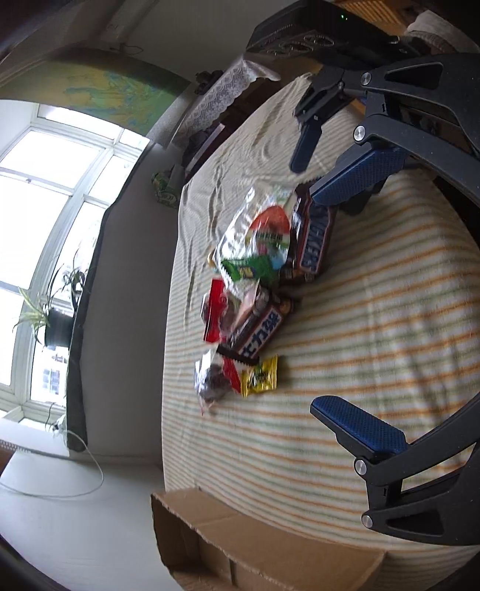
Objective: Organize snacks
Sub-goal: 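Grasp the Snickers bar with the left gripper while the right gripper grasps the black printed packet, then carry both snacks to the cardboard box and open both grippers over it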
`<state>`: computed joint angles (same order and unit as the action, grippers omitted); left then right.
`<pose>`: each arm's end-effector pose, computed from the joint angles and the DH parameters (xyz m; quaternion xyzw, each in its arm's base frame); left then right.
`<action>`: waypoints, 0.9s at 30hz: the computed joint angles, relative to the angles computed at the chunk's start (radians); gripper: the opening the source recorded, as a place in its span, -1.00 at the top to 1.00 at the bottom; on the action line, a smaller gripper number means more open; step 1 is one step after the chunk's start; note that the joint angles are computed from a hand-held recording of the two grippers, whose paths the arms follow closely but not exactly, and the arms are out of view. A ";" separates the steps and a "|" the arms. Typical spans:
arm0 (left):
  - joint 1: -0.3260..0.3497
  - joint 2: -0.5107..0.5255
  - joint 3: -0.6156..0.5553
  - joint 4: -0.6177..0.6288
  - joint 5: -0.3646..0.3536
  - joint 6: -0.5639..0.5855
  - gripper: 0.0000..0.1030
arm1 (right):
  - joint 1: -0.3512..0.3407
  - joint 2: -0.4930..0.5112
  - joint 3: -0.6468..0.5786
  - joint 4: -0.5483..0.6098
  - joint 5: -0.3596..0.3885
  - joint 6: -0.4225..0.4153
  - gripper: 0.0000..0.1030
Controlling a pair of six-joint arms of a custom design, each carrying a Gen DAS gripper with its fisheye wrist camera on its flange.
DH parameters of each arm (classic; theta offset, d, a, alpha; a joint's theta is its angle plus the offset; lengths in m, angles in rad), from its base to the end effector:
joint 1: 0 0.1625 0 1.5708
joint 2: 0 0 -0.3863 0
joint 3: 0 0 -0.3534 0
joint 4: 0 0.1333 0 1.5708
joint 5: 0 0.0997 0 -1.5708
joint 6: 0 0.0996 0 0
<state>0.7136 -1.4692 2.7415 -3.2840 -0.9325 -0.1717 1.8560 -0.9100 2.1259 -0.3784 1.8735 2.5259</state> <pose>-0.0761 -0.3207 0.1792 0.2468 0.8957 -0.3314 0.1644 0.1977 -0.3062 -0.0013 0.3531 -0.8543 0.3264 0.1971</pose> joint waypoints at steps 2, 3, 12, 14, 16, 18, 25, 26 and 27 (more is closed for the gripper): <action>-0.013 0.036 -0.010 -0.004 -0.045 0.019 -0.99 | -0.016 -0.006 0.008 0.008 -0.033 -0.005 -0.03; -0.012 0.058 -0.019 -0.011 -0.068 0.033 -0.96 | -0.025 -0.010 0.014 0.014 -0.051 -0.010 0.10; 0.064 0.173 -0.108 -0.006 -0.199 0.077 -0.41 | -0.137 -0.074 0.073 0.062 -0.212 -0.019 0.40; 0.061 0.167 -0.108 0.003 -0.204 0.083 -0.34 | -0.155 -0.086 0.078 0.078 -0.235 -0.026 0.40; 0.065 0.141 -0.103 0.030 -0.209 0.087 -0.33 | -0.171 -0.111 0.101 0.068 -0.256 -0.033 0.35; 0.076 0.115 -0.096 0.068 -0.208 0.075 -0.33 | -0.173 -0.114 0.096 0.083 -0.257 -0.033 0.34; 0.100 0.060 -0.055 0.075 -0.196 0.043 -0.12 | -0.112 -0.050 0.017 0.129 -0.158 -0.033 0.35; 0.100 0.054 -0.054 0.077 -0.191 0.039 0.03 | -0.109 -0.052 0.022 0.123 -0.156 -0.038 0.40; 0.103 0.054 -0.057 0.079 -0.184 0.036 0.20 | -0.111 -0.057 0.028 0.117 -0.163 -0.036 0.51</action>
<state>0.8169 -1.4156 2.6845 -3.2054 -1.1170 -0.1362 1.7448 -0.9667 2.1541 -0.2615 1.7108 2.4896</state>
